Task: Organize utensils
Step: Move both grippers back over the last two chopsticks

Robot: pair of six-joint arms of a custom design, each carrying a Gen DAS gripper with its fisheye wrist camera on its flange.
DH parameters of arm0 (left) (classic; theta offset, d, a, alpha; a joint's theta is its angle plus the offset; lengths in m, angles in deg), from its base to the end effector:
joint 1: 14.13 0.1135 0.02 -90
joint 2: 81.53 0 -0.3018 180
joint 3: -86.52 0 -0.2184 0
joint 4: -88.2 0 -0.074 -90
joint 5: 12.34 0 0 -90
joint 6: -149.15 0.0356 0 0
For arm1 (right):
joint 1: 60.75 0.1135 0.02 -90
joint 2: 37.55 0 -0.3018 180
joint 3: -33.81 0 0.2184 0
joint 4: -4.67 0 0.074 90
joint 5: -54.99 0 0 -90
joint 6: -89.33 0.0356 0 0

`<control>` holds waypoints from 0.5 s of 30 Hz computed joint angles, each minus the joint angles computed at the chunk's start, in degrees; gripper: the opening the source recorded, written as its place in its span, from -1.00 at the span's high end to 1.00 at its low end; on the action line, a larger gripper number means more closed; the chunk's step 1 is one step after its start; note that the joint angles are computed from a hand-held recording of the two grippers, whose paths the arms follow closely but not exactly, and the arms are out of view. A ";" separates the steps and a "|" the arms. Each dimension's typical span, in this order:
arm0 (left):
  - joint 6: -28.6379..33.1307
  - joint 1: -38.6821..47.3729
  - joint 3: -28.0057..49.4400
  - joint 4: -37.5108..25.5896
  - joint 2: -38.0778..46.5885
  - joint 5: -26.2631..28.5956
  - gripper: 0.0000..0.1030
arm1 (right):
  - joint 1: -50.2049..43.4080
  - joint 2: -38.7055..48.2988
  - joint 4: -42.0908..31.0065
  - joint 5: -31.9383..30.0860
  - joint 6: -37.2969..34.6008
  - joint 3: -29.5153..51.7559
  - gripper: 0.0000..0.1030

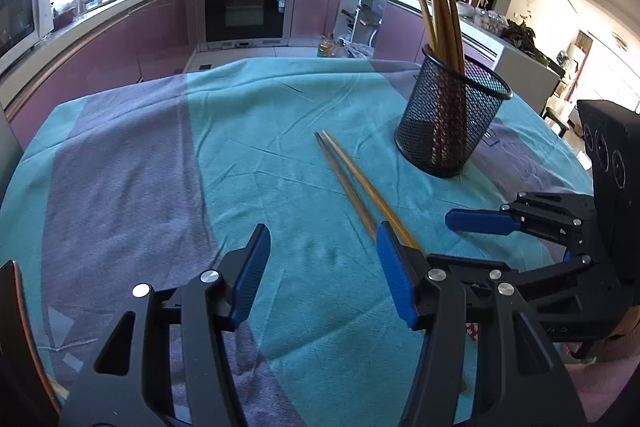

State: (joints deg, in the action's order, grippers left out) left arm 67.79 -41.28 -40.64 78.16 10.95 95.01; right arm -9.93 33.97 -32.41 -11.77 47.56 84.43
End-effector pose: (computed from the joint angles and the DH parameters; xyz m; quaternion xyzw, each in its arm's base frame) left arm 0.2364 -0.1332 0.1934 0.3346 0.8671 -0.1945 0.3135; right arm 0.1277 0.1345 0.2313 0.0343 0.9425 0.0798 0.3226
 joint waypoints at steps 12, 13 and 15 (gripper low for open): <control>0.58 -5.26 1.52 -0.74 4.30 -2.56 0.00 | -2.61 -1.45 0.25 -2.03 -1.74 -1.00 0.17; 0.63 -5.43 1.72 -0.93 4.67 -2.66 0.00 | -2.81 -0.82 0.58 -2.10 -1.90 -0.68 0.18; 0.59 -5.94 2.18 -1.40 5.32 -3.13 0.00 | -3.19 -0.53 0.91 -2.33 -2.18 -0.56 0.20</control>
State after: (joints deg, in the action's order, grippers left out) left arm 68.38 -47.23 -38.46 76.76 16.27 91.87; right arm -13.12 33.45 -31.50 -14.09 45.38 83.86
